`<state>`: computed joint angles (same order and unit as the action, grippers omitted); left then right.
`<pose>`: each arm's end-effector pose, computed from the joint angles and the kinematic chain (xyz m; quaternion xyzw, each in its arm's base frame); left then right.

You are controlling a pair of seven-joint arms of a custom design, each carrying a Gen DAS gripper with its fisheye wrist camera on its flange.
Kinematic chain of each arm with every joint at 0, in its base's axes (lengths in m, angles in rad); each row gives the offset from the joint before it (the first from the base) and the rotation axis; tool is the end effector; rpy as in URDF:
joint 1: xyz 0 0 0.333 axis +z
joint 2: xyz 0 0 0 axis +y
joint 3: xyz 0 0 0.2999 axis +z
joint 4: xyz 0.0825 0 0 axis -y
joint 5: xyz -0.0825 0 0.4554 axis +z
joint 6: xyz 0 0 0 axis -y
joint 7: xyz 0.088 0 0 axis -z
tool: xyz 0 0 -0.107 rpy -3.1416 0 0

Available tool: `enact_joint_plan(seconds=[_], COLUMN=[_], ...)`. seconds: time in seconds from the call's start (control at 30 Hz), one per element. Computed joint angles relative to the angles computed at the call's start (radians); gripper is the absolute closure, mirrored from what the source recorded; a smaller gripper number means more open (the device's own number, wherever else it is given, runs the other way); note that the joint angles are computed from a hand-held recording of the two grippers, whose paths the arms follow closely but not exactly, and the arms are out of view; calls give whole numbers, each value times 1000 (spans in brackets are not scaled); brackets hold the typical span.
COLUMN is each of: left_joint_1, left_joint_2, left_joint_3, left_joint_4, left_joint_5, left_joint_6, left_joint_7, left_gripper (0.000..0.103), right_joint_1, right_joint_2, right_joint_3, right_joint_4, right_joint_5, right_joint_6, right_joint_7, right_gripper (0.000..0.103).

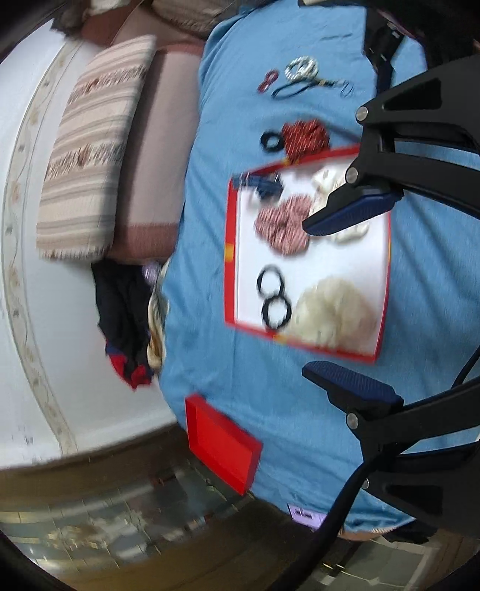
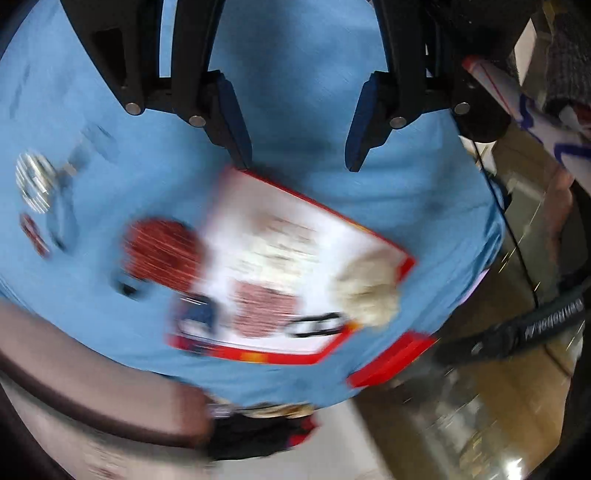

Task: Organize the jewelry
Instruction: 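Withdraw both tools from the box toward the bracelets, then grasp the pearl bracelet with the right tool while the left grasps the pale bead bracelet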

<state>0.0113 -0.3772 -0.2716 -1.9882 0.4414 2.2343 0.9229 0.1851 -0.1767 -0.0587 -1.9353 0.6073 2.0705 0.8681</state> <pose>0.5416 -0.1545 0.6663 -0.7176 0.5818 -0.1888 0.3330 0.6013 0.1042 0.5731 -0.8406 0.4354 0.0071 0.3221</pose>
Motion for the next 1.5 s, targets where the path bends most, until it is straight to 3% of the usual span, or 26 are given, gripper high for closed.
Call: enact_joint_plan(seconds=[0.27, 0.47, 0.67, 0.87, 1.1, 1.17, 1.33, 1.5], left_joint_1=[-90, -167, -214, -206, -212, -229, -270, -331], left_joint_2=[150, 296, 422, 475, 647, 737, 904, 1016], left_joint_3=[-3, 16, 46, 88, 88, 78, 63, 54], left_joint_4=[98, 194, 299, 360, 570, 671, 851, 974], left_joint_5=[-102, -215, -301, -337, -417, -446, -518, -524], left_joint_6=[48, 58, 59, 71, 29, -7, -87, -140], left_joint_7=[81, 151, 188, 187, 273, 317, 380, 475], left_gripper=[33, 33, 33, 35, 35, 38, 62, 62], right_joint_1=[-129, -181, -205, -235, -263, -269, -275, -295], right_joint_2=[-7, 28, 125, 220, 261, 265, 278, 279], right_joint_3=[-75, -98, -77, -45, -21, -18, -11, -17], right_joint_4=[-54, -34, 45, 137, 173, 173, 184, 188], right_joint_5=[-130, -134, -121, -85, -44, -39, -47, -13], right_joint_6=[104, 176, 199, 189, 186, 186, 187, 189], right_joint_7=[136, 165, 185, 166, 161, 162, 166, 167], right_gripper=[46, 46, 46, 46, 46, 46, 50, 50])
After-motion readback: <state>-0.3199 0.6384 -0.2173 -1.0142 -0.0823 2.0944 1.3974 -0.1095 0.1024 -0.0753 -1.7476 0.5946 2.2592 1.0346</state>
